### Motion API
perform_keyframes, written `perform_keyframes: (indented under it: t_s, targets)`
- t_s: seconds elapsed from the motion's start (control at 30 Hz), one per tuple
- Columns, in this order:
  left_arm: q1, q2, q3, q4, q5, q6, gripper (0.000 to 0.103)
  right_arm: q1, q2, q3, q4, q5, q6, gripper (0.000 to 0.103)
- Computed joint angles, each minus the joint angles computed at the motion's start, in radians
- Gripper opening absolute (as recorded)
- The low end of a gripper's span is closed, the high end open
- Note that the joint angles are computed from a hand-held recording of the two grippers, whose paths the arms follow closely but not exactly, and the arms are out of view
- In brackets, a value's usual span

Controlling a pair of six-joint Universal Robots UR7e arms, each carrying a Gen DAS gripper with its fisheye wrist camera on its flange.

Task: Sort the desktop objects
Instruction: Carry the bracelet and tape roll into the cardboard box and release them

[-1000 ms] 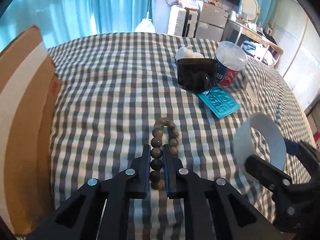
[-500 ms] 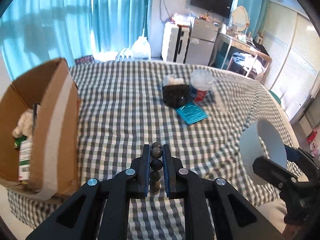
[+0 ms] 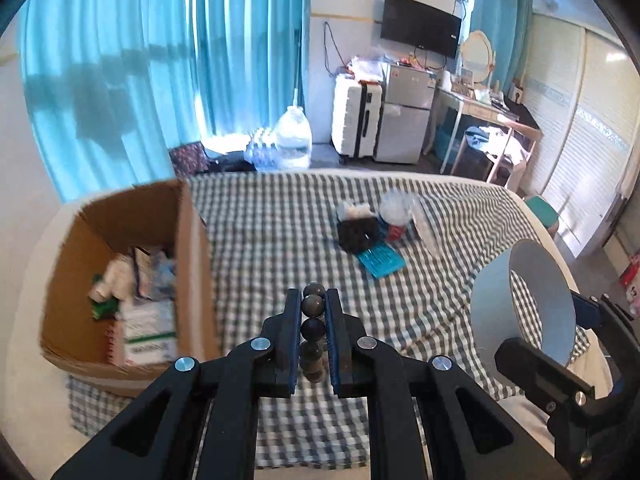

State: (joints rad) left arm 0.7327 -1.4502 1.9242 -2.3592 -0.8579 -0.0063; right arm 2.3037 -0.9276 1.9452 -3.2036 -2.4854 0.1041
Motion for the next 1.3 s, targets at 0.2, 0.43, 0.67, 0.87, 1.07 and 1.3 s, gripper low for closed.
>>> perform_keyframes:
  t_s: [0.2,0.43,0.67,0.87,1.07,1.3]
  targets:
    - [0.015,-0.018,-0.090,-0.001,0.010,0.070,0.011,0.026,0.069,-0.139,0.037,0.036,-0.069,0.083]
    - [0.107,0.013,-0.235,-0.011,0.034,0.167,0.011,0.006,0.181,-0.332,0.119,0.176,-0.117,0.083]
    - [0.237,0.098,-0.373,-0.016,0.070,0.224,0.011,-0.054,0.356,-0.592,0.265,0.360,-0.097,0.083]
    - [0.351,0.193,-0.483,0.028,0.059,0.214,0.011,-0.100,0.485,-0.779,0.409,0.403,-0.041,0.083]
    - [0.427,0.290,-0.578,0.040,0.052,0.214,0.011,-0.145,0.582,-0.927,0.498,0.429,-0.010,0.084]
    - [0.431,0.299,-0.564,-0.004,0.109,0.244,0.064,-0.157,0.639,-1.047,0.518,0.409,0.006,0.093]
